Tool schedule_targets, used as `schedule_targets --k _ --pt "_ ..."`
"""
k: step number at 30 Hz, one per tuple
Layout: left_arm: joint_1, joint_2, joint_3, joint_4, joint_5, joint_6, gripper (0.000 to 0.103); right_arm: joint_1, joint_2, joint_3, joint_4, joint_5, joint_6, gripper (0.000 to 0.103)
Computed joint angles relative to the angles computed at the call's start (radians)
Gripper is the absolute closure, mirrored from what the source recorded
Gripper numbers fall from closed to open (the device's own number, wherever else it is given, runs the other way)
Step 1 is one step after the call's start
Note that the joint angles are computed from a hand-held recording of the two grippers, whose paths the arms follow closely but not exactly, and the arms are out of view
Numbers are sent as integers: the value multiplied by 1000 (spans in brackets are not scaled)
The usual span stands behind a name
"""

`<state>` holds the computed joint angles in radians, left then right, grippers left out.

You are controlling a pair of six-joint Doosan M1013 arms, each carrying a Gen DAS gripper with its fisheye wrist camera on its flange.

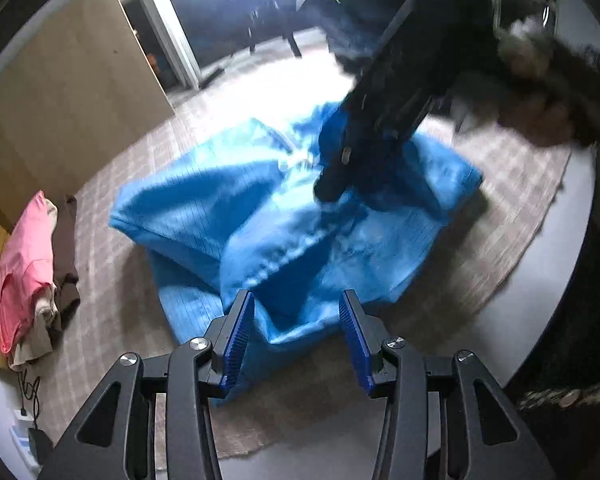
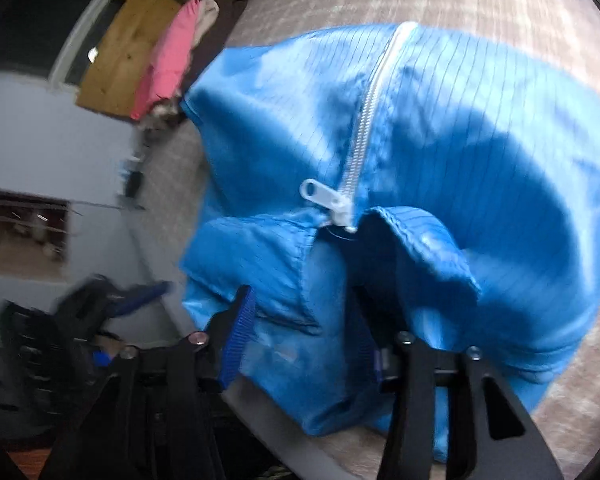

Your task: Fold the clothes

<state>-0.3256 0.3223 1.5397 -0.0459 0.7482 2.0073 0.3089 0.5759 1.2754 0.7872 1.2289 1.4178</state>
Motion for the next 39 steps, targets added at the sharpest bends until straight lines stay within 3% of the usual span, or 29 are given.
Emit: schedule_targets --k 3,10,12,14,17,23,26,28,29,30,32,37,39 --pt "11 15 -6 -1 22 -17 65 -12 13 -5 89 48 9 96" --pt "24 22 -15 -4 -3 -47 64 3 14 -55 35 67 52 96" --pt "25 27 -19 -28 9 -27 70 7 24 -72 16 78 71 95" --pt "27 33 -19 -53 17 12 100 5 23 -69 41 57 78 99" --pt "30 37 -13 -83 29 66 101 -8 23 -75 112 19 96 100" --pt "40 48 -21 -127 64 96 101 35 101 -239 -90 -36 95 98" --pt "53 53 -31 -153 64 81 101 53 167 -345 -198 87 156 97" --pt "60 48 -32 -169 61 84 99 52 135 -314 -188 41 40 96" --pt "63 46 -32 -178 59 88 99 52 98 -279 -200 0 -82 88" --pt "65 45 -34 -176 61 87 99 53 74 -258 -230 -12 -163 72" --pt "62 49 -41 -151 70 74 99 57 35 -224 -296 -26 -295 57" --pt "58 51 -48 -121 81 56 97 102 -18 -148 -542 -56 -565 57" --pt "56 54 -53 -112 86 38 97 126 -40 -92 -643 -144 -664 60"
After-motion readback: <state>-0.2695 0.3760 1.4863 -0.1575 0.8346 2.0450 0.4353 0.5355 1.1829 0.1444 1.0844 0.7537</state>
